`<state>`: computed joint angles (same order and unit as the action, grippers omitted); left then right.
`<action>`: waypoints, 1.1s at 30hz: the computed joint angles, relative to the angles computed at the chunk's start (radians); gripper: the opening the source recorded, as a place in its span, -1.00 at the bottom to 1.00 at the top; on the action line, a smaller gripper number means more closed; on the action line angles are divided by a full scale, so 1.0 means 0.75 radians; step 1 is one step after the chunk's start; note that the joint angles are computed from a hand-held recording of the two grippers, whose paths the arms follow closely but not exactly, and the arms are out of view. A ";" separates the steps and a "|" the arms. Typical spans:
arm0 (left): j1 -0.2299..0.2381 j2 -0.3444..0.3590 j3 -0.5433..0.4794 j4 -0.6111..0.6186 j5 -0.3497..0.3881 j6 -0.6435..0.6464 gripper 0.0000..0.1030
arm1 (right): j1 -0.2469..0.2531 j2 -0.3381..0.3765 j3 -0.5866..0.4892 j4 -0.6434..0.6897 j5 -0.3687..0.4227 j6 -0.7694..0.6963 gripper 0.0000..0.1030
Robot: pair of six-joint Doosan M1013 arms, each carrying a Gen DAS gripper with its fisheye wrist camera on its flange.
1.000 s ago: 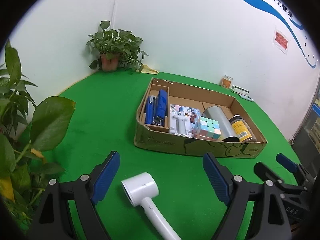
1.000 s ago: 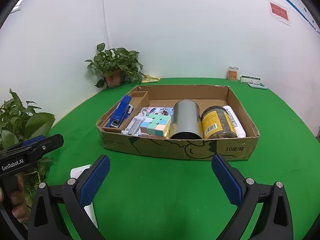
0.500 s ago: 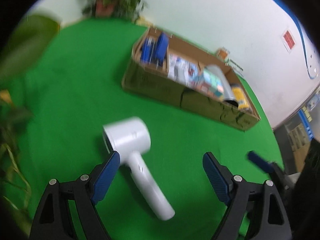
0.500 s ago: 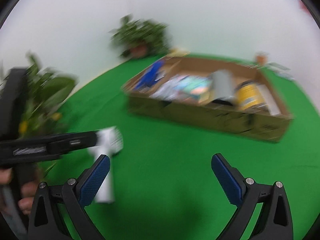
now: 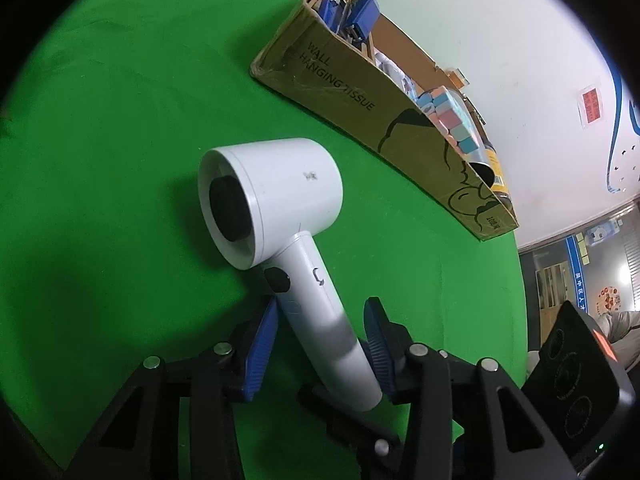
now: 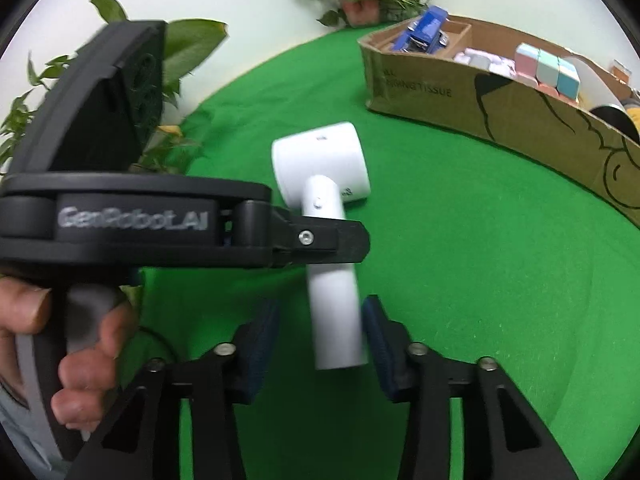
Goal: Organize rigid objects
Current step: 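Grasp the hair dryer handle with the left tool and lift it, then carry the hair dryer with the left tool into the box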
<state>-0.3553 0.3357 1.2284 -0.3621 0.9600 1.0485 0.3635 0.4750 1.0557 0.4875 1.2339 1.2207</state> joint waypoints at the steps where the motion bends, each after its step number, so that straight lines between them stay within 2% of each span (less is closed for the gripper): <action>1: -0.002 0.002 -0.003 0.000 0.002 0.006 -0.18 | -0.002 -0.004 0.006 0.006 0.003 -0.008 -0.46; 2: -0.004 0.006 -0.007 -0.002 0.005 0.012 -0.20 | -0.002 -0.010 0.015 0.005 0.004 -0.018 -0.49; 6: -0.024 0.036 -0.042 -0.061 0.037 0.088 -0.25 | -0.007 -0.056 0.079 -0.012 -0.016 -0.036 -0.39; 10: -0.040 0.076 -0.080 -0.172 0.085 0.181 -0.26 | -0.047 -0.094 0.134 -0.022 -0.053 0.030 -0.39; 14: -0.074 0.125 -0.159 -0.151 0.139 0.229 -0.26 | -0.069 -0.099 0.147 -0.071 -0.062 0.112 -0.36; 16: -0.086 0.140 -0.187 -0.123 0.153 0.217 -0.26 | -0.081 -0.097 0.141 -0.078 -0.066 0.121 -0.41; 18: -0.097 0.151 -0.210 -0.083 0.172 0.190 -0.35 | -0.075 -0.104 0.149 -0.105 -0.087 0.131 -0.45; 20: -0.098 0.152 -0.215 -0.067 0.182 0.183 -0.36 | -0.067 -0.117 0.170 -0.121 -0.119 0.144 -0.46; 23: -0.099 0.149 -0.213 -0.062 0.171 0.168 -0.37 | -0.068 -0.129 0.194 -0.125 -0.155 0.151 -0.47; 27: -0.112 0.127 -0.209 -0.024 0.106 0.166 -0.38 | -0.075 -0.194 0.247 -0.128 -0.242 0.140 -0.47; 33: -0.138 0.138 -0.324 0.082 0.081 0.201 -0.38 | -0.097 -0.234 0.229 -0.096 -0.345 0.135 -0.47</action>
<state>-0.4585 0.4393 0.9855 -0.3004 1.0204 1.1995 0.2907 0.2997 1.2277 0.4155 0.9749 1.3219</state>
